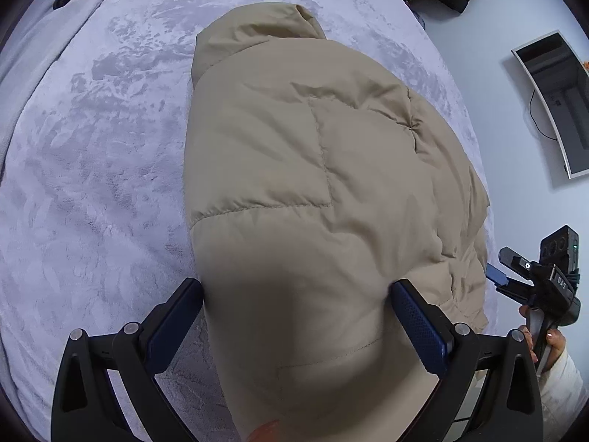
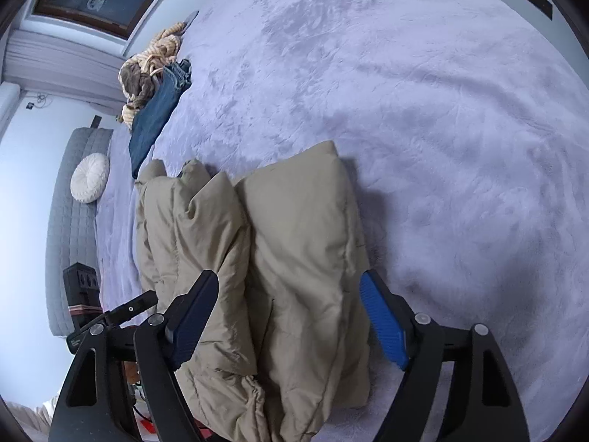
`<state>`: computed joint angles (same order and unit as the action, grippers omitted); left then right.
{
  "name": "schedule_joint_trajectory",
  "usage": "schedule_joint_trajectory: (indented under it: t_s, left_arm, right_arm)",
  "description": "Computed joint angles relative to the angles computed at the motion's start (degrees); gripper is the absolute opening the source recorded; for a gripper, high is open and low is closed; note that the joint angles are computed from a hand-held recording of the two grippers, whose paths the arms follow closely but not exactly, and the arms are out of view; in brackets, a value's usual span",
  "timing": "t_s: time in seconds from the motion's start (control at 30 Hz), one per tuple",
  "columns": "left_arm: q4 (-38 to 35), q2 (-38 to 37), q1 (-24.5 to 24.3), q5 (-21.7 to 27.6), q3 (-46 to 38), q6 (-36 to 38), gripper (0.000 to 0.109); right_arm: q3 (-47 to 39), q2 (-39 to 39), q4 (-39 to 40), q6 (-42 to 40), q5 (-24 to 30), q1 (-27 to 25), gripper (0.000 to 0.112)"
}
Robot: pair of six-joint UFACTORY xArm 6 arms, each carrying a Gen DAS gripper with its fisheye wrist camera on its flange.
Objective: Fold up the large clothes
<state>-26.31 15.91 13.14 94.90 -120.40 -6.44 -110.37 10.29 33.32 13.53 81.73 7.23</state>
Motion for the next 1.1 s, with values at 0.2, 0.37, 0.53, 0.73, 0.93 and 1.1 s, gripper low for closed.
schedule_joint_trajectory:
  t_s: [0.2, 0.37, 0.53, 0.73, 0.93, 1.1]
  left_arm:
    - [-2.9, 0.1, 0.7, -1.2, 1.7, -0.2, 0.102]
    - [-6.5, 1.0, 2.1, -0.8, 2.2, 1.1, 0.102]
    - [-15.7, 2.7, 6.6, -0.9, 3.6, 3.2, 0.102]
    - [-26.1, 7.5, 10.0, 1.2, 4.8, 5.2, 0.102]
    - [-29.7, 6.0, 8.5, -1.5, 10.0, 5.9, 0.102]
    - [-23.7, 5.5, 5.2, -4.0, 8.8, 3.7, 0.103]
  right_arm:
    - [8.7, 0.5, 10.4, -0.4, -2.8, -4.2, 0.103]
    - [12.1, 2.2, 17.5, -4.5, -5.1, -4.7, 0.103]
    - [8.2, 6.2, 26.7, -9.1, -1.3, -5.0, 0.103]
    - [-10.7, 16.8, 21.6, -10.4, 10.2, -1.7, 0.103]
    - [-32.8, 30.9, 18.0, -7.0, 19.8, 1.0, 0.103]
    - [-40.9, 37.3, 16.7, -2.3, 21.3, 2.1, 0.103]
